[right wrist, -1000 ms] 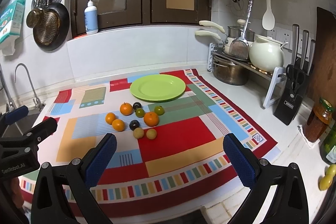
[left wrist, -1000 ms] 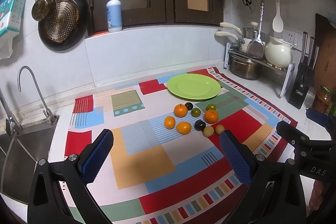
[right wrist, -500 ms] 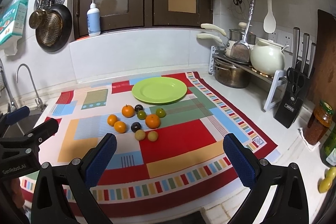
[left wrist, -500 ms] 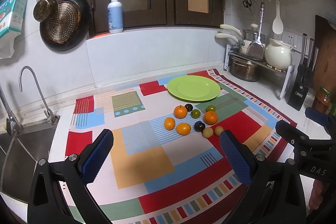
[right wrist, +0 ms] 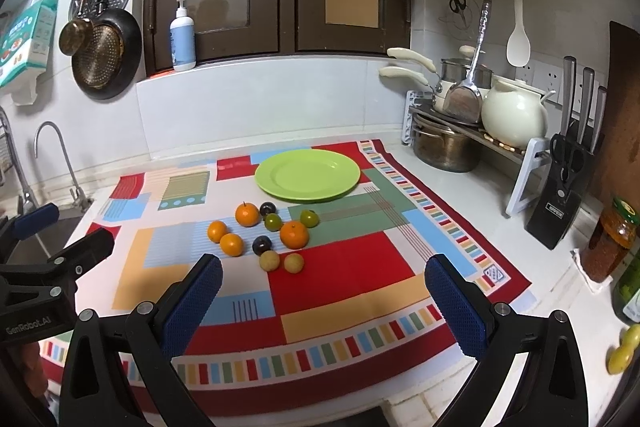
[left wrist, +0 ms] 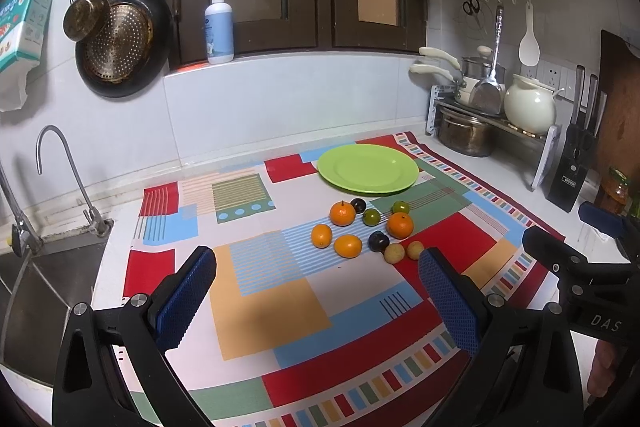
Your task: Organize fruits
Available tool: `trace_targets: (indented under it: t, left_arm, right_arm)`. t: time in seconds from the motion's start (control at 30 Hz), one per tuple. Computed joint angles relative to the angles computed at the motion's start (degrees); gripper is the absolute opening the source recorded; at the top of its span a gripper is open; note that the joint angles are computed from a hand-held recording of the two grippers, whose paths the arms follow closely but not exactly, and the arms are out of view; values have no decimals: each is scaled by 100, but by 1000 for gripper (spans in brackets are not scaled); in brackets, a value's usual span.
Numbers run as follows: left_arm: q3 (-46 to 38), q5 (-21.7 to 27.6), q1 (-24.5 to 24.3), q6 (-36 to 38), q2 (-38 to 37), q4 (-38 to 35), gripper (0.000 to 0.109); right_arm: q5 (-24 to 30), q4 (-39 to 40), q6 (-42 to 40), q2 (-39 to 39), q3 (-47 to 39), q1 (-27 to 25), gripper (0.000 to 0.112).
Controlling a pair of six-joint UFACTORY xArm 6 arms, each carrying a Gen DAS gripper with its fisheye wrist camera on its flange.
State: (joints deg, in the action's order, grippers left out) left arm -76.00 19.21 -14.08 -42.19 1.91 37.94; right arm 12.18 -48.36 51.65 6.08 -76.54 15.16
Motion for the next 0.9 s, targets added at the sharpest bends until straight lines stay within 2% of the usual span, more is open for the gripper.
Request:
trace_targets:
  t: [0.57,0.9]
  left_arm:
    - [-197,23,-21,-15,191,69,103]
    - [-432,129,-73,152,438,-83,103]
  right_arm:
    - [-47,174,-200,59,-49,-29,102]
    - [-98,668,-764,318,-271,-92,102]
